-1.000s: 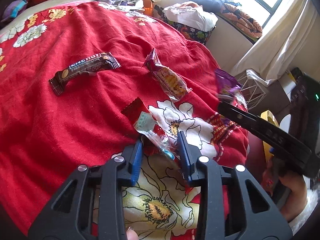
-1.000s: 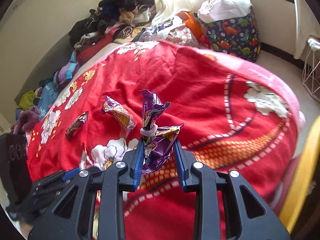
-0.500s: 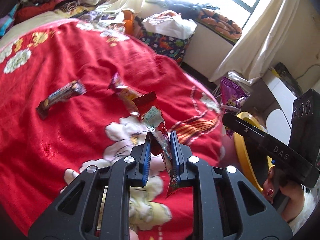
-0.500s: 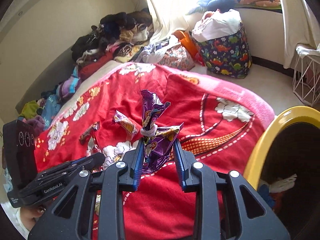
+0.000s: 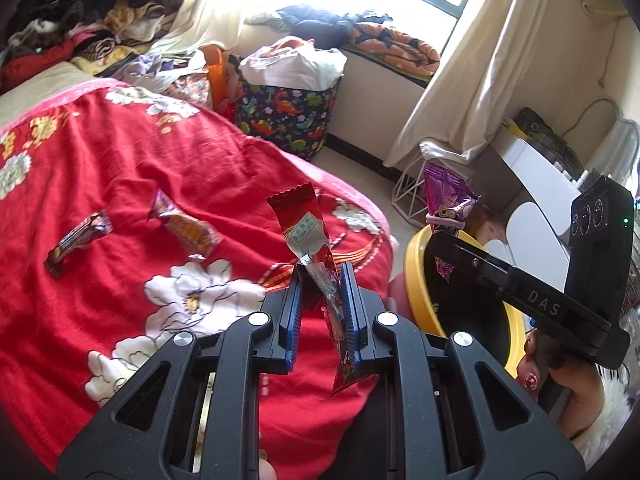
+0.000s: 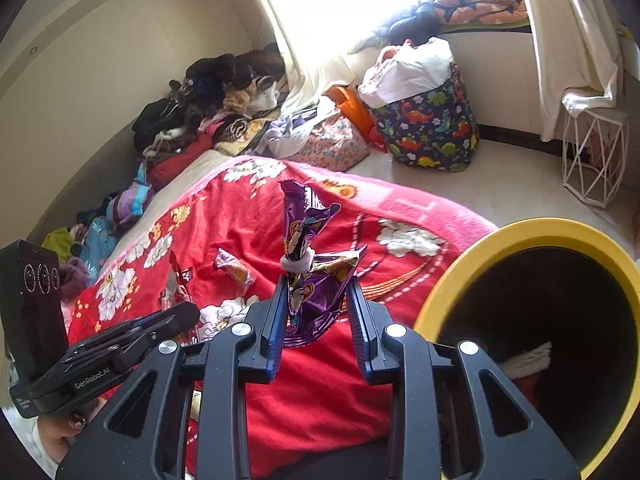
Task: Collect trash
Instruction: 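Carry the purple and red wrappers with both tools over the bin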
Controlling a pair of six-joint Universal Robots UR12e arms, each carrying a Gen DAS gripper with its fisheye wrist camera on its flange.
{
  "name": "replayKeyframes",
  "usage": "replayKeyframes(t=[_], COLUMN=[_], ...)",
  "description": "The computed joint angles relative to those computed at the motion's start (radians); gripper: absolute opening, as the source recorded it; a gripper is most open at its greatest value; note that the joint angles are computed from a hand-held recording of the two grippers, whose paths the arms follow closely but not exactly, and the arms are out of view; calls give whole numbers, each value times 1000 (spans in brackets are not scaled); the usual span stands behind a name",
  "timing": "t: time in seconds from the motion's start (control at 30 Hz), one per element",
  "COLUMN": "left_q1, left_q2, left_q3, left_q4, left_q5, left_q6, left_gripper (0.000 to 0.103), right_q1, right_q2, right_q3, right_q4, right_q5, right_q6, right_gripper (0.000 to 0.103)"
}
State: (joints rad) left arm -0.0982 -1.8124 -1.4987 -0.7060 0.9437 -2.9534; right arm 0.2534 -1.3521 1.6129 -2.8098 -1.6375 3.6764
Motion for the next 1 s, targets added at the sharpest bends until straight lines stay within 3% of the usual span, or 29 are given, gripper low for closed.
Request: replayKeyframes(t=[1.0], left_q1=[-52], left_q2=[19], left_q3=[-3], left_q4=[18], left_q5=[-50], left_q6=[61], left_gripper=[13], right_q1=[-23], right_q2=[-121], right_q3=[128], right_q4=[-14], right_q5=[-119], right_q6=[91], right_gripper=[27])
